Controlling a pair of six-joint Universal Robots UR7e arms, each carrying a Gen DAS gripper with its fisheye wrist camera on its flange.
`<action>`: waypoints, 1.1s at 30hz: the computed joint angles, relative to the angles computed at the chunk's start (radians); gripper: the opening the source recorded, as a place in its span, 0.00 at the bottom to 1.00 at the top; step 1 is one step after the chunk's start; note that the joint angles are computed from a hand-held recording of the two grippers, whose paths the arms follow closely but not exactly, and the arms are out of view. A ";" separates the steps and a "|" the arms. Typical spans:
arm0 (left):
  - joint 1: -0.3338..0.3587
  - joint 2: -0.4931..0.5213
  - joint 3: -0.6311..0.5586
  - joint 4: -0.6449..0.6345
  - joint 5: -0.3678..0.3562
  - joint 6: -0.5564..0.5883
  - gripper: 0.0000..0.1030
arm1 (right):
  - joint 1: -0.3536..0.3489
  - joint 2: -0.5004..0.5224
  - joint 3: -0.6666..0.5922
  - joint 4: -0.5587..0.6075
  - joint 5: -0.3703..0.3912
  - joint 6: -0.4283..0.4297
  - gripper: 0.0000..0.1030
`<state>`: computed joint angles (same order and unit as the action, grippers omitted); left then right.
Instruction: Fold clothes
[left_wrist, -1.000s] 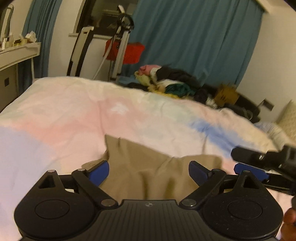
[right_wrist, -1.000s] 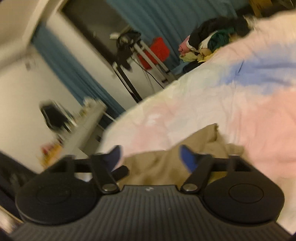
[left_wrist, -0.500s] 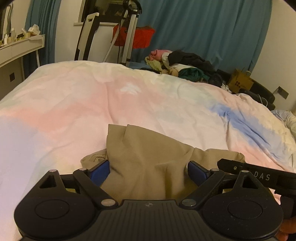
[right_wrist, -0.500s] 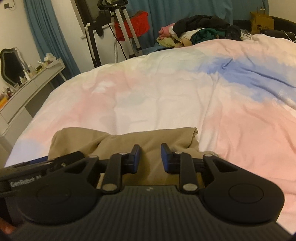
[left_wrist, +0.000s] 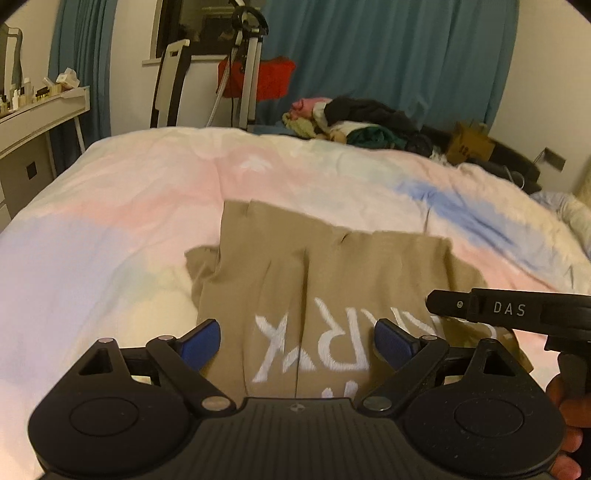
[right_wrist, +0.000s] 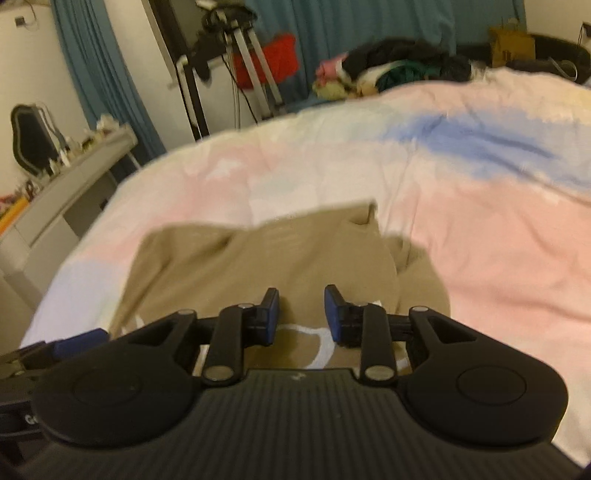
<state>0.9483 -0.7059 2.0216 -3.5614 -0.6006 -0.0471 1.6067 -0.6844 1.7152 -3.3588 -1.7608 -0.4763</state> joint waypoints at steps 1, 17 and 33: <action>-0.004 -0.007 0.009 -0.002 0.002 -0.011 0.89 | -0.001 -0.005 0.006 0.002 0.003 0.011 0.29; -0.062 -0.214 0.243 -0.121 -0.202 -0.278 0.92 | -0.180 -0.228 0.234 0.150 0.558 0.533 0.90; 0.169 -0.138 0.163 -0.147 -0.778 -0.524 0.92 | -0.188 -0.066 0.089 0.155 0.445 0.910 0.57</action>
<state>1.1169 -0.8437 2.1842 -3.7087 -1.3784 -0.5714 1.4189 -0.7508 1.8040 -3.2039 -1.3155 0.4342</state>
